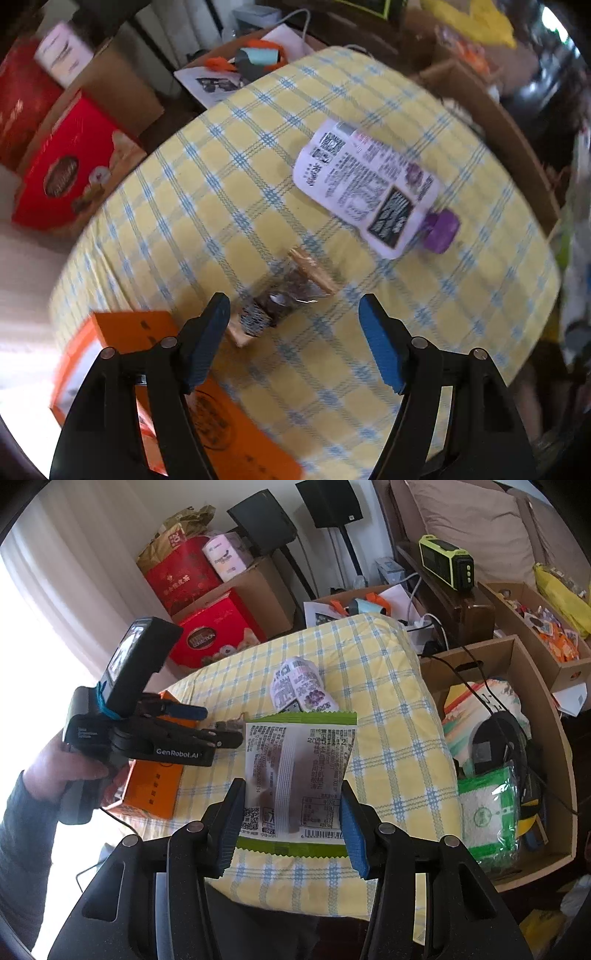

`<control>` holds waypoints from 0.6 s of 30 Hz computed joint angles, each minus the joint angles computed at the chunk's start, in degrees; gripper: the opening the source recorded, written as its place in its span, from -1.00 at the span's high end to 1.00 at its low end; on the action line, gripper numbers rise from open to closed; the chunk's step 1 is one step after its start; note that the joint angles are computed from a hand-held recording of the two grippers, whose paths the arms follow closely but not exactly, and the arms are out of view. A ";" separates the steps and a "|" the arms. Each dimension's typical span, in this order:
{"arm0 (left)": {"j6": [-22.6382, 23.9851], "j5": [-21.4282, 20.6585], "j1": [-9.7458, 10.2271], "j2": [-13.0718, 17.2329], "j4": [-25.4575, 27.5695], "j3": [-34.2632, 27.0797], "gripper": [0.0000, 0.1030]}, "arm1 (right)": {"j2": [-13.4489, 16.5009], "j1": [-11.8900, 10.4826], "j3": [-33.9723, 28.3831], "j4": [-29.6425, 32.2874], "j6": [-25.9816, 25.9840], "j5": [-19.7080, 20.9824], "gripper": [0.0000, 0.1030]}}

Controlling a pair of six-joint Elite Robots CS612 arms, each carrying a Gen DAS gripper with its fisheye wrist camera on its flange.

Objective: Organize objects

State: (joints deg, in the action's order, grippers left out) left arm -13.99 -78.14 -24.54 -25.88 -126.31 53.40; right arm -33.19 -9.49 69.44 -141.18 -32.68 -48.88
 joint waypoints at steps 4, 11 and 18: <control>3.68 0.98 -0.08 0.62 1.97 -1.12 -0.34 | 0.16 -0.10 -0.27 0.07 0.15 -0.16 0.03; 8.06 3.22 -0.11 1.69 5.10 -2.43 0.28 | 0.53 -0.26 -0.85 0.28 0.56 -0.34 0.03; 6.47 0.55 0.21 0.80 1.26 -0.18 0.60 | 0.87 0.01 -1.22 0.92 0.25 -0.75 0.03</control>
State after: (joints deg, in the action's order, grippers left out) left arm -7.53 -77.59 -24.33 -25.08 -125.04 53.23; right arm -32.31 -9.48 68.22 -140.26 -32.43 -49.63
